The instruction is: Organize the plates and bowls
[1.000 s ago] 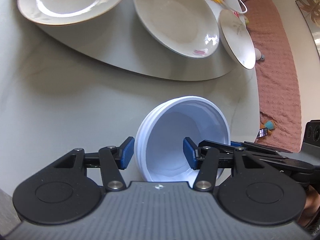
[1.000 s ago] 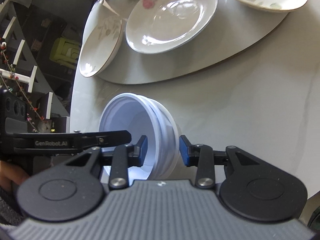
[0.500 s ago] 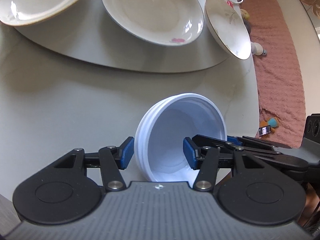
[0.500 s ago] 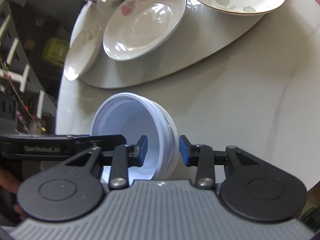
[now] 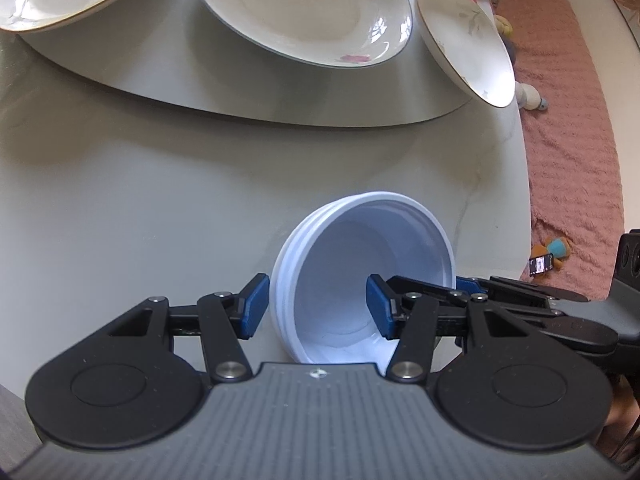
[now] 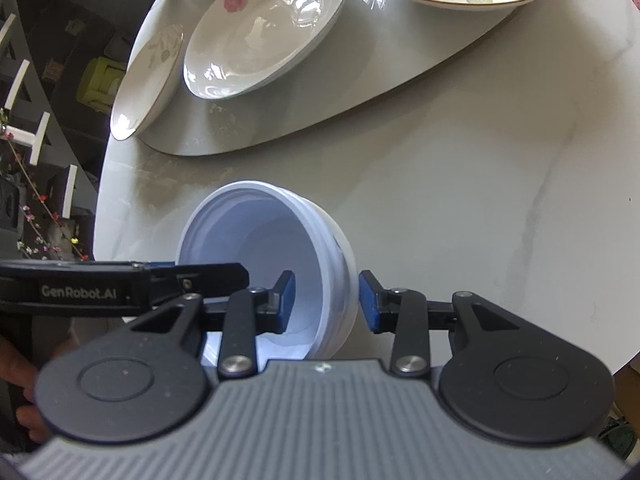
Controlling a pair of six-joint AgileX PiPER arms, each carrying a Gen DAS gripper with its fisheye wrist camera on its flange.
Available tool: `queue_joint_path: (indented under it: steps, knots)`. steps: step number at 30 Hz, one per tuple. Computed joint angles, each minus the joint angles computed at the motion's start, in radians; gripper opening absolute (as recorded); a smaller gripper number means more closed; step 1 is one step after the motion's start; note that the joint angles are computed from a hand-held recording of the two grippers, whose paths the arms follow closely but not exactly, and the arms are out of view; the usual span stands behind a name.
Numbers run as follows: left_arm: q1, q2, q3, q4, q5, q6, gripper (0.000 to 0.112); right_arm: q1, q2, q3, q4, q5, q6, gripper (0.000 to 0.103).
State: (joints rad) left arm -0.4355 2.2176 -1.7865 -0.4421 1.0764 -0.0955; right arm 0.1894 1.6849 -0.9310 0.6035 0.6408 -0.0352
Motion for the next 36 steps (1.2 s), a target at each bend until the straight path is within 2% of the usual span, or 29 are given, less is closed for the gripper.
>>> queue_joint_path:
  steps: [12,14,16,24,36]
  knots:
    - [-0.022,-0.051,0.032,0.059,-0.020,-0.072,0.060,-0.024,-0.038,0.018,0.006,0.002,-0.028,0.039]
    - [-0.023,-0.065,0.038,0.069,-0.022,-0.081,0.060,-0.018,-0.061,0.024,-0.031,-0.008,0.007,0.040]
    - [-0.035,-0.090,0.057,0.105,-0.046,-0.098,0.060,-0.013,-0.092,0.036,-0.066,-0.026,0.033,0.045]
    - [-0.061,-0.183,0.092,0.200,-0.085,-0.150,0.060,-0.016,-0.205,0.050,-0.208,-0.054,0.118,0.045]
    - [-0.109,-0.264,-0.046,0.306,-0.048,-0.267,0.060,-0.047,-0.337,-0.043,-0.366,0.033,0.227,0.045]
